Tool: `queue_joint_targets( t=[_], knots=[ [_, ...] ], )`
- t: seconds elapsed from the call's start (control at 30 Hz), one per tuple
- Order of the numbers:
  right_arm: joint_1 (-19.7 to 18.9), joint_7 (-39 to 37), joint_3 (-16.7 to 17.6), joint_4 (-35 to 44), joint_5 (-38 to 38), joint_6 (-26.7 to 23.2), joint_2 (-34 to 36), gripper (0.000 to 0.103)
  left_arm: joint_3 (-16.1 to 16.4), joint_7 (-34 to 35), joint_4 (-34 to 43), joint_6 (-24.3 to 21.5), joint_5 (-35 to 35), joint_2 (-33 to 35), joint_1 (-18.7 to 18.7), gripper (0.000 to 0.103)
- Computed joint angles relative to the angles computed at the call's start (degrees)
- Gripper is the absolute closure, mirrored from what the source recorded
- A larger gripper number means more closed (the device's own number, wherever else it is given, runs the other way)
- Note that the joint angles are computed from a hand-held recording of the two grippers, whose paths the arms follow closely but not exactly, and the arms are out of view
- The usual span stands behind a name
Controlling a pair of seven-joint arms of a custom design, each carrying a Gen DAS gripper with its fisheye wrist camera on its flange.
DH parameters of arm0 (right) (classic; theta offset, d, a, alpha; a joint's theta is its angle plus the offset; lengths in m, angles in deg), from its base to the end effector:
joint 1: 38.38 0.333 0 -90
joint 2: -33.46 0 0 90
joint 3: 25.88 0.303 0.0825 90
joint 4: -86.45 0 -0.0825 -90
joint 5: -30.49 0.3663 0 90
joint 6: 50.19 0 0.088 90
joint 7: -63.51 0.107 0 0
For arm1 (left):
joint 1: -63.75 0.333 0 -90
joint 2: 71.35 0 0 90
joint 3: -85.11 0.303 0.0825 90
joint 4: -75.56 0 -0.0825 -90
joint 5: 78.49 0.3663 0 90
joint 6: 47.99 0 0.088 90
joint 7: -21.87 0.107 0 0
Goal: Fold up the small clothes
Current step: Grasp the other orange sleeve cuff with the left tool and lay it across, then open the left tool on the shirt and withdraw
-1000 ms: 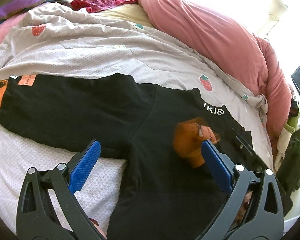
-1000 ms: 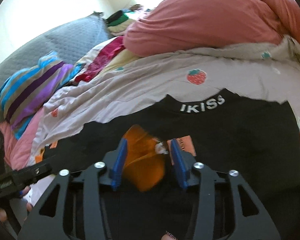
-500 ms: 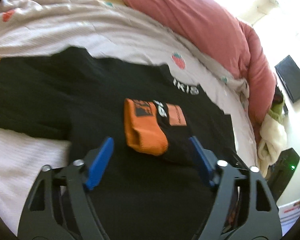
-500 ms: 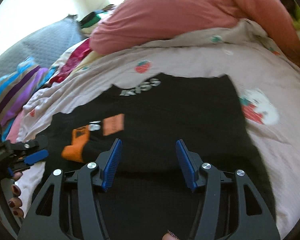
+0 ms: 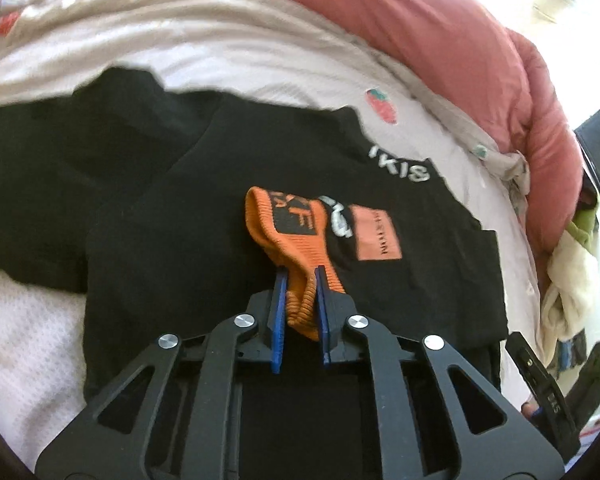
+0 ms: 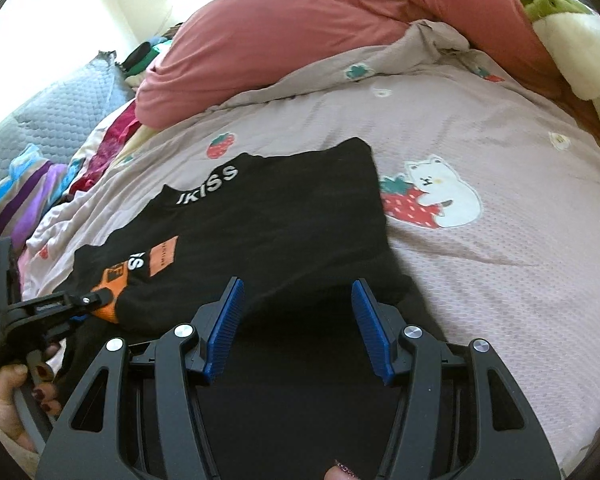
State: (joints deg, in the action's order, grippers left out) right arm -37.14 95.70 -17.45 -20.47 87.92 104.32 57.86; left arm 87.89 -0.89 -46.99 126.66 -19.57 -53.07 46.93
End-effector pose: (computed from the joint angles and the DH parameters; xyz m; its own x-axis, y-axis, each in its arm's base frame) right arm 0.6392 0.0726 0.3206 0.3883 -0.8628 -0.3236 -0.7995 -0.1408 -0.5840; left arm 0.5387 -0.2042 0.2985 0.5125 -0.7414 0.4333 -0.6178 -0.6688 -0.4136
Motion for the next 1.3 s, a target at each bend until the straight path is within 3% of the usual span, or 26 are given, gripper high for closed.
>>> queue_joint_targets(
  t=[0.07,0.13,0.33,0.4,0.5,0.67,0.83,0.93,1.0,1.07,1.3],
  knots=[
    [0.03,-0.07,-0.06,0.06,0.05,0.77,0.08,0.048,2.33,-4.08,-0.06,-0.31,5.83,-1.49,-2.15,0.097],
    [0.07,-0.08,-0.05,0.24,-0.06,1.52,0.26,0.048,1.76,-5.86,-0.65,-2.74,8.8,-3.2,-2.0,0.097],
    [0.99,0.91,0.0,0.51,-2.34,3.48,0.75,0.048,-3.21,-2.69,-1.89,-9.88,7.64,-4.73,1.59,0.099],
    [1.22,1.29,0.26,0.62,-3.27,3.64,0.94,0.048,-5.15,1.48,-2.45,-10.54,4.42,-4.64,3.51,0.098],
    [1.73,1.76,0.65,0.89,-4.72,3.89,1.34,0.048,-5.61,-0.43,-3.89,-12.33,6.17,-6.31,3.71,0.098],
    [3.28,3.12,0.57,1.39,-8.68,4.95,2.4,0.048,-7.87,-0.27,-3.56,-15.38,8.41,-7.89,4.19,0.085],
    [7.15,13.72,-3.66,2.72,-20.31,3.88,4.93,0.048,-9.15,6.29,0.06,-13.74,4.79,-3.84,4.56,0.077],
    [5.76,13.48,-1.98,1.55,-21.7,5.42,4.8,0.048,-9.56,13.46,1.3,-13.38,-2.39,-0.68,4.89,0.073],
    [4.9,13.25,-1.08,0.89,-21.99,5.6,4.24,0.048,-7.57,11.93,0.58,-11.48,-2.16,-0.15,3.57,0.073],
    [2.77,11.29,0.9,0.08,-19.9,4.91,3.27,0.041,-6.14,10.13,-0.43,-10.53,-0.95,-0.97,2.43,0.071],
    [1.72,7.12,1.99,-2.78,-15.51,4.64,-0.13,0.039,-6.28,7.09,-3.67,-12.56,0.92,-5.32,1.85,0.066]
  ],
)
